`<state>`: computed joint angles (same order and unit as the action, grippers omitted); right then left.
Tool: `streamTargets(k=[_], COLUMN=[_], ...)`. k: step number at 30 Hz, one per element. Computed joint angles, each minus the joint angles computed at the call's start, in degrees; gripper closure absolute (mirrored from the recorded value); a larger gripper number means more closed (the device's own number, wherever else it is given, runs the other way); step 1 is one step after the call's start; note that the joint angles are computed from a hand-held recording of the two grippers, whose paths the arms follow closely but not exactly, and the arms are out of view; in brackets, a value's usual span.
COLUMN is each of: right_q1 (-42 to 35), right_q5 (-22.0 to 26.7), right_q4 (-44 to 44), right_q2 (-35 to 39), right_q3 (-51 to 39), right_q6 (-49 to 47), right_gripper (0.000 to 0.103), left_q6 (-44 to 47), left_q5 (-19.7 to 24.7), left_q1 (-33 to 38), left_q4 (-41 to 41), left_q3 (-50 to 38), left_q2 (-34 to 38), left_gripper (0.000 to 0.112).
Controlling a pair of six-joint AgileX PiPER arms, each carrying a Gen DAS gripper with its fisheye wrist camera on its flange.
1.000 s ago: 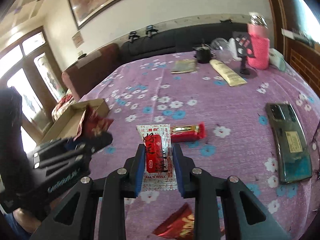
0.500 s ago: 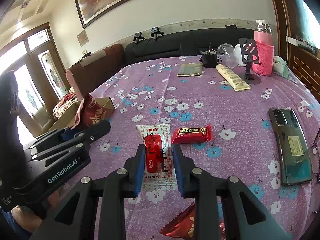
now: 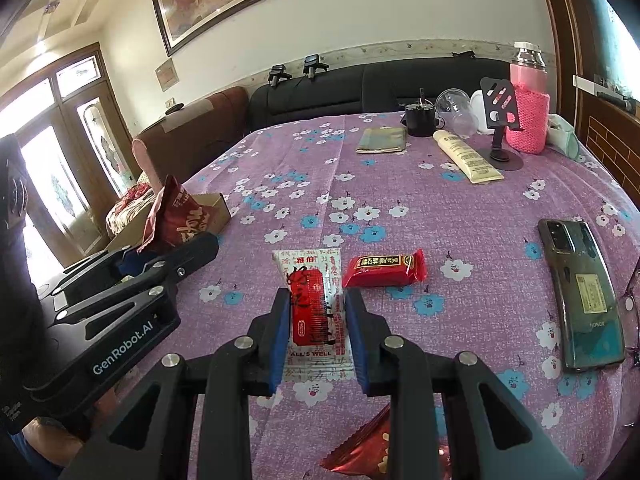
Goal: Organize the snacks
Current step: 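Lift the red foil wrapper and white-red sachet above the bed with both grippers, then carry the foil wrapper and sachet over the cardboard box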
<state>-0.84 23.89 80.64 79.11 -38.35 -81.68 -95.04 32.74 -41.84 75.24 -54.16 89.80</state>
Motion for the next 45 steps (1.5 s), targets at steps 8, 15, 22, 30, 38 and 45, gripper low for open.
streamTargets(k=[8, 15, 22, 30, 38, 45], right_q1=[0.1, 0.1, 0.1, 0.6, 1.8, 1.4], right_q5=[0.0, 0.1, 0.2, 0.1, -1.3, -1.2], right_q4=[0.3, 1.5, 3.4, 8.0, 11.7, 13.2], right_q2=[-0.1, -0.2, -0.7, -1.6, -1.7, -1.7], right_q3=[-0.1, 0.1, 0.6, 1.7, 2.3, 2.4], right_q6=[-0.5, -1.9, -4.1, -9.6, -13.8, -14.5], right_gripper=[0.077, 0.077, 0.077, 0.077, 0.077, 0.077], left_q6=[-0.6, -1.4, -3.2, -7.4, -5.8, -3.4], left_q5=[0.9, 1.4, 2.4, 4.6, 5.3, 4.3], left_q1=[-0.6, -0.8, -1.2, -2.3, -2.5, -0.1], left_q4=[0.9, 1.8, 3.5, 7.1, 5.2, 1.9], left_q3=[-0.1, 0.1, 0.7, 2.1, 2.9, 8.5], left_q2=[0.1, 0.1, -0.6, -2.1, -6.0, -14.7], left_gripper=[0.079, 0.079, 0.079, 0.079, 0.078, 0.078])
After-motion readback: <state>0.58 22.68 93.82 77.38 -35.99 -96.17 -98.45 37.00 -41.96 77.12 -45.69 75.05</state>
